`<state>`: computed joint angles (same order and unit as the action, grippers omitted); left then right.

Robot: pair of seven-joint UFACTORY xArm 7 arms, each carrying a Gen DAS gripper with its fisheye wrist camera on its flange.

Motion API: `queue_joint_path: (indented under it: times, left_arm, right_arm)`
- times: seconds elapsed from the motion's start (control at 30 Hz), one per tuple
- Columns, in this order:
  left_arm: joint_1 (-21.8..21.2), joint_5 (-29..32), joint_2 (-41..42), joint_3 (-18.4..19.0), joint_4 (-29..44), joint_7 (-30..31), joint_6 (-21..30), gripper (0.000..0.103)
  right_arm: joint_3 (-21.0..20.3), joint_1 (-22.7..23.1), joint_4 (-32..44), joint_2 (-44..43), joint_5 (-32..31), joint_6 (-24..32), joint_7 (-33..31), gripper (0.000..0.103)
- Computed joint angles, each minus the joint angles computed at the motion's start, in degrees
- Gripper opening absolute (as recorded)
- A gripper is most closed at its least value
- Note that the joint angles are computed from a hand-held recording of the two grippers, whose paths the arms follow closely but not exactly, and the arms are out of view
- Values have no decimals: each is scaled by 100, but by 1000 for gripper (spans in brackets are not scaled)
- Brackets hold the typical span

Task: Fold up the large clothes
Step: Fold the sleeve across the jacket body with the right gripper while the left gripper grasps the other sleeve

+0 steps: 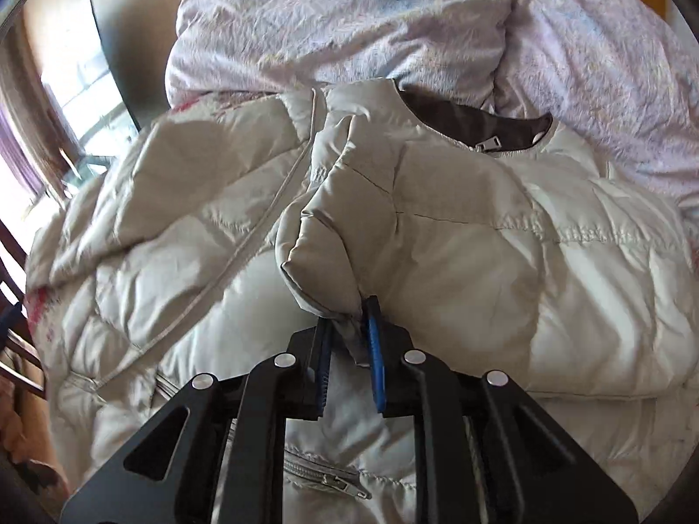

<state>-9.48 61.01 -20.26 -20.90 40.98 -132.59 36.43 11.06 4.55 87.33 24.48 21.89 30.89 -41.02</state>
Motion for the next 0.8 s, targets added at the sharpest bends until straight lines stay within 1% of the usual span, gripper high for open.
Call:
queue_joint_path:
  times: [0.03, 0.07, 0.1, 0.13, 0.17, 0.23, 0.27, 0.3, 0.37, 0.43, 0.5, 0.53, 0.57, 0.6, 0.63, 0.7, 0.73, 0.8]
  left_arm:
    - [8, 3, -38, 14, -49, -35, -5, 101]
    - [24, 14, -71, 35, -102, -78, -51, 101]
    - [46, 10, -100, 65, -157, -124, -121, 101]
    - [75, 7, -138, 96, -224, -188, -215, 101]
    - [116, 24, -178, 117, -294, -260, -328, 101]
    - [187, -17, -249, 107, -408, -362, -423, 100]
    - [218, -55, -288, 98, -462, -398, -454, 100]
    - [258, -78, -323, 100, -516, -439, -524, 100]
    - [355, -117, -423, 76, -642, -568, -648, 100]
    - [489, -105, -524, 31, -754, -731, -767, 100]
    - [645, -70, -616, -17, -852, -904, -885, 100]
    - [720, -69, -654, -32, -895, -983, -946, 100]
    - [823, -1, -690, -52, -940, -1101, -1061, 99]
    - [931, 81, -709, -79, -964, -1207, -1168, 99]
    - [1030, 144, -729, -105, -988, -1310, -1252, 99]
    - [1234, 284, -760, -159, -1040, -1587, -1413, 98]
    - [1355, 398, -772, -184, -1072, -1795, -1543, 94]
    - [1617, 673, -803, -232, -1147, -2300, -1809, 89]
  right_arm:
    - [-30, 52, -196, -139, -117, -164, -118, 33]
    - [40, -14, -279, -251, -83, -88, -267, 52]
    - [174, -156, -244, -299, 173, 124, -492, 60]
    - [309, -317, -226, -362, 550, 310, -755, 60]
    - [359, -388, -209, -418, 861, 384, -913, 60]
    - [335, -380, -169, -461, 1318, 161, -1039, 59]
    - [249, -273, -128, -416, 1345, -120, -924, 59]
    - [101, -106, -15, -298, 1158, -366, -641, 55]
    - [-226, 235, 262, 12, 555, -730, 132, 54]
    - [-515, 522, 646, 397, -110, -714, 802, 54]
    - [-818, 837, 1026, 777, -838, -343, 1361, 54]
    - [-929, 977, 1043, 871, -1156, -360, 1545, 54]
    - [-991, 1067, 956, 882, -1398, -527, 1671, 54]
    - [-998, 1096, 958, 910, -1562, -580, 1763, 54]
    - [-903, 1013, 1055, 953, -1580, -458, 1813, 54]
    - [-505, 625, 1375, 1109, -1339, -36, 1754, 55]
    - [-330, 451, 1449, 1159, -1198, 70, 1665, 55]
    - [-65, 198, 1354, 1142, -941, 21, 1398, 56]
